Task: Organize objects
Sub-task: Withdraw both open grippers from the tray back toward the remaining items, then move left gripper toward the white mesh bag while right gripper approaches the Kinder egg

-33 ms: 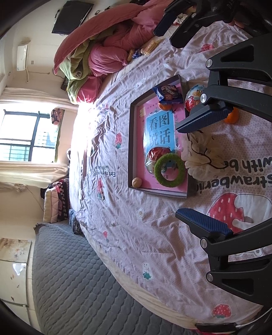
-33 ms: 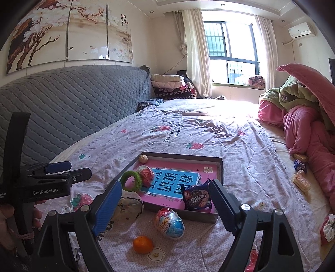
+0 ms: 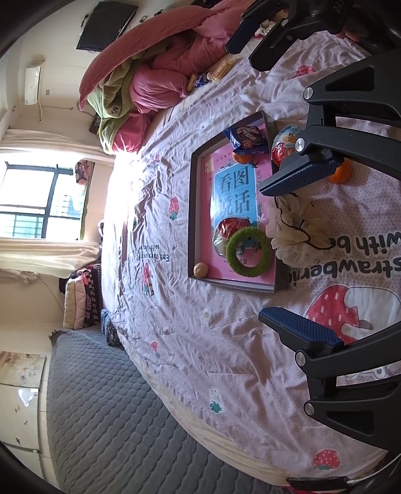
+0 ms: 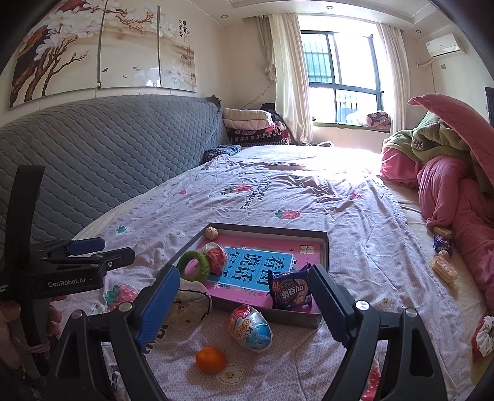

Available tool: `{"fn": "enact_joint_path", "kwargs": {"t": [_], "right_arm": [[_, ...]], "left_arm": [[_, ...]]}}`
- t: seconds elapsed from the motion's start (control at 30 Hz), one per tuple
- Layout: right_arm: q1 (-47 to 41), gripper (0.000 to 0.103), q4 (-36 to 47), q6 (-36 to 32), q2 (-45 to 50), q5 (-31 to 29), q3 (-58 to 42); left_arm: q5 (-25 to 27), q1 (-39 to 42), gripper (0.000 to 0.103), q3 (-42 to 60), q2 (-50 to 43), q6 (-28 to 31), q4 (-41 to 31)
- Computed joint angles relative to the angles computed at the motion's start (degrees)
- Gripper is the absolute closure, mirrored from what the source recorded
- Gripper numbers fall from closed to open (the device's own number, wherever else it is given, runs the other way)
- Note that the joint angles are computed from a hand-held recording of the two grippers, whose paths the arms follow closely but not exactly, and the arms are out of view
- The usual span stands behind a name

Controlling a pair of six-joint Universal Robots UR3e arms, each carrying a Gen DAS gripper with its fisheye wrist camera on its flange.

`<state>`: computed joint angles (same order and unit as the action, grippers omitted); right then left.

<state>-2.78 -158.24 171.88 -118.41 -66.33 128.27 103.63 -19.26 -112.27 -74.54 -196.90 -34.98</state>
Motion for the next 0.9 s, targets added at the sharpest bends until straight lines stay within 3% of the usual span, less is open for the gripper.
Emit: {"fn": "enact_joint_path", "kwargs": {"t": [0.43, 0.9], "right_arm": [[-3.91, 0.012, 5.24, 0.89, -3.42, 4.83, 1.88], [-0.85, 0.012, -1.29, 1.92, -0.24, -0.44, 6.48]], "left_arm": [[1.83, -3.09, 0.027, -3.34, 0.11, -0.88, 1.43], [1.64, -4.04, 0.027, -6.67, -1.4, -1.91, 3.62]]}}
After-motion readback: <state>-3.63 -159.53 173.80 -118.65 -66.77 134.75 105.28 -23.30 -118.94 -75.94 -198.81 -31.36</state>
